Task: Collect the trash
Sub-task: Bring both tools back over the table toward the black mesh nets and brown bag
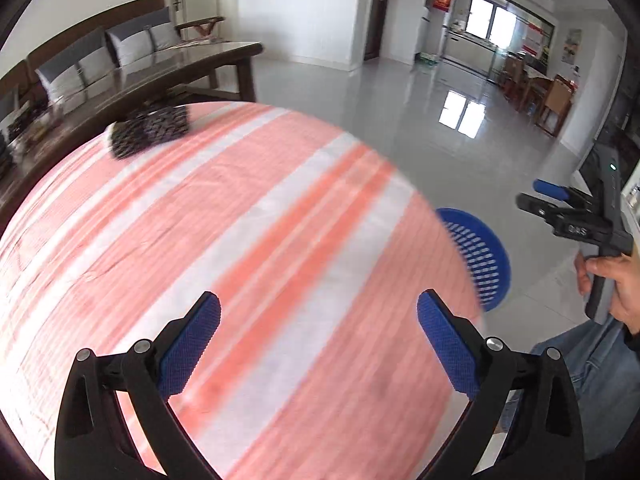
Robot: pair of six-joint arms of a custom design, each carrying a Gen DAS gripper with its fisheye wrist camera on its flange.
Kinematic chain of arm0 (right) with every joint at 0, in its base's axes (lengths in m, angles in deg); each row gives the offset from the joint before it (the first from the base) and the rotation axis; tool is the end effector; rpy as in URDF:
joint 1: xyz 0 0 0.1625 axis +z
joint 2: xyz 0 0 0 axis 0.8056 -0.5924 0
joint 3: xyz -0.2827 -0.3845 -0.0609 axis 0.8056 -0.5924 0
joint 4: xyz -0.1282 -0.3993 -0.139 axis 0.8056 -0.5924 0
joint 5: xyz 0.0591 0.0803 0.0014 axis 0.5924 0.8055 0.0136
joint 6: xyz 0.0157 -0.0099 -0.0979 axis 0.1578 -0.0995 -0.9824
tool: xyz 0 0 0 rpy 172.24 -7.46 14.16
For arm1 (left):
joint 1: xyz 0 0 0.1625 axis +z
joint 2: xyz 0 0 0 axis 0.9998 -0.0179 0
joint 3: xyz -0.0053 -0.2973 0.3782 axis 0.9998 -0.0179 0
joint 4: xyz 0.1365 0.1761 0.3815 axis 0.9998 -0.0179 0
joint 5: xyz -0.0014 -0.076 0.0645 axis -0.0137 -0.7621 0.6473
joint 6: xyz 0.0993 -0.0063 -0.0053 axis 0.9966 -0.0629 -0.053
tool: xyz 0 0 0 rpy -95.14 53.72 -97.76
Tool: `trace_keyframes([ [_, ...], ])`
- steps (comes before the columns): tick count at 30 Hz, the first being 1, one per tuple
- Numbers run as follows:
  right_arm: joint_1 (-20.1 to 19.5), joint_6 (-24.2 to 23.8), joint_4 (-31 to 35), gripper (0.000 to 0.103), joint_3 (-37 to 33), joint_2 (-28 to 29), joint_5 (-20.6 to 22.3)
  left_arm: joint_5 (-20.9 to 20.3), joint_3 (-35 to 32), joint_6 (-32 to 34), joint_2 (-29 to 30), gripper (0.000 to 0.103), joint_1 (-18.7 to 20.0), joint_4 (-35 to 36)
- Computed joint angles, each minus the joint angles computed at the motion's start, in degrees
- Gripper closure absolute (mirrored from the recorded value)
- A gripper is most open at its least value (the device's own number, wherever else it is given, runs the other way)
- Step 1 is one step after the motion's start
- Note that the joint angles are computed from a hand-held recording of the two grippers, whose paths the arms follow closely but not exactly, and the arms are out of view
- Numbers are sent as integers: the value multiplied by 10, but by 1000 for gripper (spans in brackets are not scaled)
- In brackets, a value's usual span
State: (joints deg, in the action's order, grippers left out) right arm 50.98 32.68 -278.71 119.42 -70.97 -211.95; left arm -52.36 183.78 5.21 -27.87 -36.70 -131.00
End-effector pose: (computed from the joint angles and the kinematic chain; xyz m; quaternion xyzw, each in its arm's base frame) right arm 0.1885 -0.4607 0.2322 0.0871 -0.8551 0.3819 0.3396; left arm -0.1709 -0.5290 0.3069 0.3440 0.8848 -0.1947 0.2468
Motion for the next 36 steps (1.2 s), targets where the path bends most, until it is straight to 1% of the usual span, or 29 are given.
trace_keyframes([
  [4,33,3,0,13,-8,46,19,51,-31,22,-19,5,50,5],
  [7,61,4,16,13,-30,80,36,69,-62,33,-17,5,90,5],
  [10,83,17,65,13,-68,103,58,75,-93,50,-9,5,121,19],
  [13,102,20,124,13,-121,125,79,85,-120,68,4,5,143,41],
  [14,106,17,148,13,-143,133,84,78,-127,69,5,5,150,50],
  [15,109,13,168,13,-164,141,88,59,-130,68,4,5,156,50],
  [16,111,9,192,13,-188,151,92,51,-126,81,4,5,159,35],
  [17,112,0,215,13,-213,162,95,51,-120,92,2,5,159,23],
  [19,114,-30,257,12,-270,189,94,51,-120,89,2,5,158,24],
  [21,112,-55,318,6,-338,221,94,56,-117,84,2,4,154,22],
  [25,108,-98,433,6,-498,308,75,55,-116,82,1,4,153,22],
  [28,107,-147,503,6,-616,374,68,54,-116,80,1,4,153,23],
  [30,108,-189,547,6,-690,415,64,53,-116,80,1,4,154,23],
  [31,107,-201,570,6,-716,428,66,53,-116,79,1,4,154,23],
  [34,104,-210,644,6,-795,466,76,53,-116,79,1,4,154,23],
  [36,102,-219,678,6,-830,483,67,53,-116,79,1,4,154,23],
])
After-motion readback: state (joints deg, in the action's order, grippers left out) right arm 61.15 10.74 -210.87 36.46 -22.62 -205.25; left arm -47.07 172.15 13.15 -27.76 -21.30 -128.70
